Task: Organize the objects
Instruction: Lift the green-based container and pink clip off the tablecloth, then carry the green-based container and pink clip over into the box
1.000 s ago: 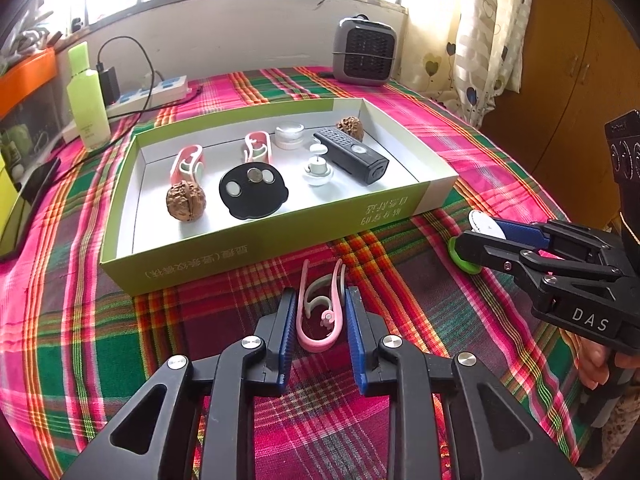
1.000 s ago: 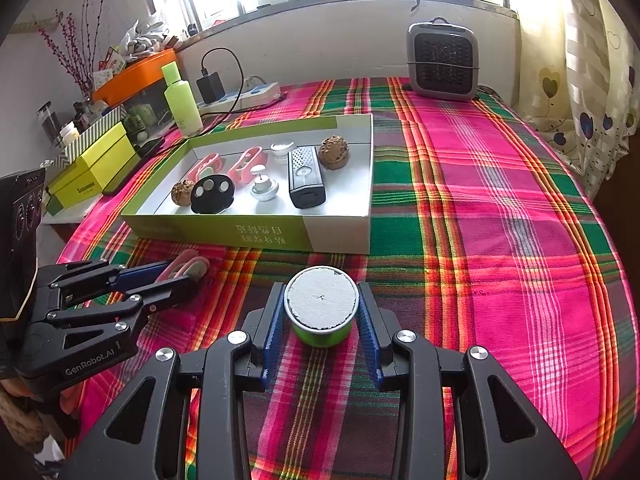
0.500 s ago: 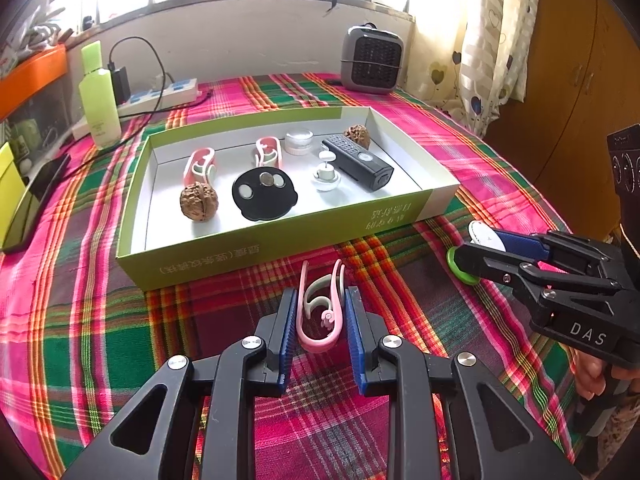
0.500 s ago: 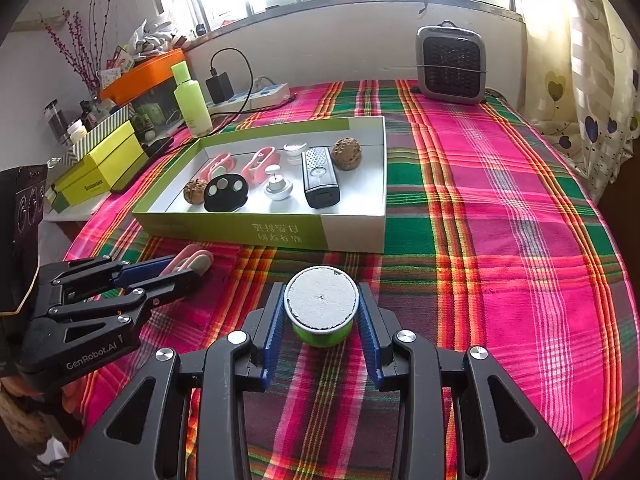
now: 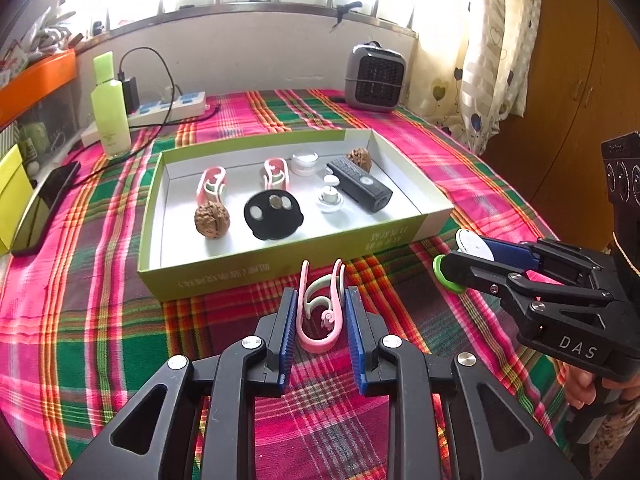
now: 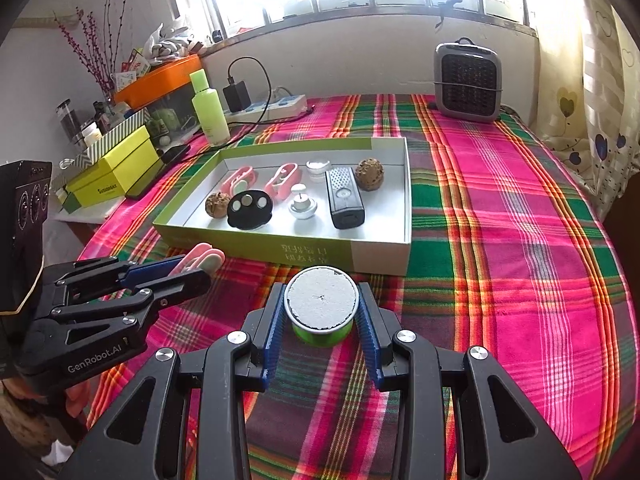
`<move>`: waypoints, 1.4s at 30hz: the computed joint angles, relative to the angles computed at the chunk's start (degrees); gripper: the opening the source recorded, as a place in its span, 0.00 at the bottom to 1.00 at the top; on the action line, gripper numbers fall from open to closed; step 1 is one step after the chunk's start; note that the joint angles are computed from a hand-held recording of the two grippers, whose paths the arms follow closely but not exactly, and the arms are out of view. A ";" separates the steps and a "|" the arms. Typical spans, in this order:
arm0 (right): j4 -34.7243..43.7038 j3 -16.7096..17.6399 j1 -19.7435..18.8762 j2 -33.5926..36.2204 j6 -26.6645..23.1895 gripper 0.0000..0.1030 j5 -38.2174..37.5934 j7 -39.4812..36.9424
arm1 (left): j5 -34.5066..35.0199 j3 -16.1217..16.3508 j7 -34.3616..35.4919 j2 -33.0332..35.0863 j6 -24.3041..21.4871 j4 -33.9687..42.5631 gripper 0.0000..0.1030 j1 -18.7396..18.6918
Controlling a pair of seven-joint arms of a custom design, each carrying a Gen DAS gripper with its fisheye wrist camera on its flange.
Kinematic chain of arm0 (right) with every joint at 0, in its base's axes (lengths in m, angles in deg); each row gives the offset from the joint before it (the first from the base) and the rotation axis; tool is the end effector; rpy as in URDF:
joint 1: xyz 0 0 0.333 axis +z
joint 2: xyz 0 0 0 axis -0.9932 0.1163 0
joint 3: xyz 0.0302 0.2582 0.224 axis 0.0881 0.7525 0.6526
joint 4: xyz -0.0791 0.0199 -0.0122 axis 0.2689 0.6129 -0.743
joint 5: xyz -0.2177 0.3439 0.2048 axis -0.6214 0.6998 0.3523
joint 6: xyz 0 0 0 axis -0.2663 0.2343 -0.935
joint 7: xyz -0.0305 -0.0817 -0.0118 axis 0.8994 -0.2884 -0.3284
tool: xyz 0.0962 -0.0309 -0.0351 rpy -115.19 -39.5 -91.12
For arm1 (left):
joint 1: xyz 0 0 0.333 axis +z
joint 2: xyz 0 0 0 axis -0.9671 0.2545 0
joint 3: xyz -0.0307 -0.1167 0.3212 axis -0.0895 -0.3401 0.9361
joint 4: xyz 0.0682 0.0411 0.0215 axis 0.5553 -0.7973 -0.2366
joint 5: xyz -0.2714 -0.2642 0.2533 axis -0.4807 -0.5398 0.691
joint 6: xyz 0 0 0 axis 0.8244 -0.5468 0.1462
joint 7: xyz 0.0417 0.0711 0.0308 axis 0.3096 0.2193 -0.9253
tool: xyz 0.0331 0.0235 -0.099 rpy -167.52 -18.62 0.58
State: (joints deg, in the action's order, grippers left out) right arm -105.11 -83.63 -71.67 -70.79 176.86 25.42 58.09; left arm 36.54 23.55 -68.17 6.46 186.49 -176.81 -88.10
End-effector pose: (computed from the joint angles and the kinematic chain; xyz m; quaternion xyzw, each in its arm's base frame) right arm 0.4611 0.0389 0.3829 -0.8225 0.4109 -0.0841 0.3842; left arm 0.3912 -0.2907 0.3520 -0.7112 0.5970 -0.2864 0.2361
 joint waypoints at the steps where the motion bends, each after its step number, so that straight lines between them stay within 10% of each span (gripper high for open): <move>1: 0.08 0.02 0.11 -0.08 0.04 0.35 0.13 -0.16 | -0.08 0.07 -0.04 -0.21 -0.09 -0.08 0.21 0.03; 42: 9.50 2.51 0.70 8.52 -0.31 0.35 1.85 2.42 | 1.07 2.08 -1.94 -0.80 1.03 -0.16 0.21 4.74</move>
State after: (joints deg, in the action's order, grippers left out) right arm -95.61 -81.12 -70.97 -62.27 176.55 27.27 60.51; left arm 37.62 25.62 -70.11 5.66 187.52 -176.96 -83.36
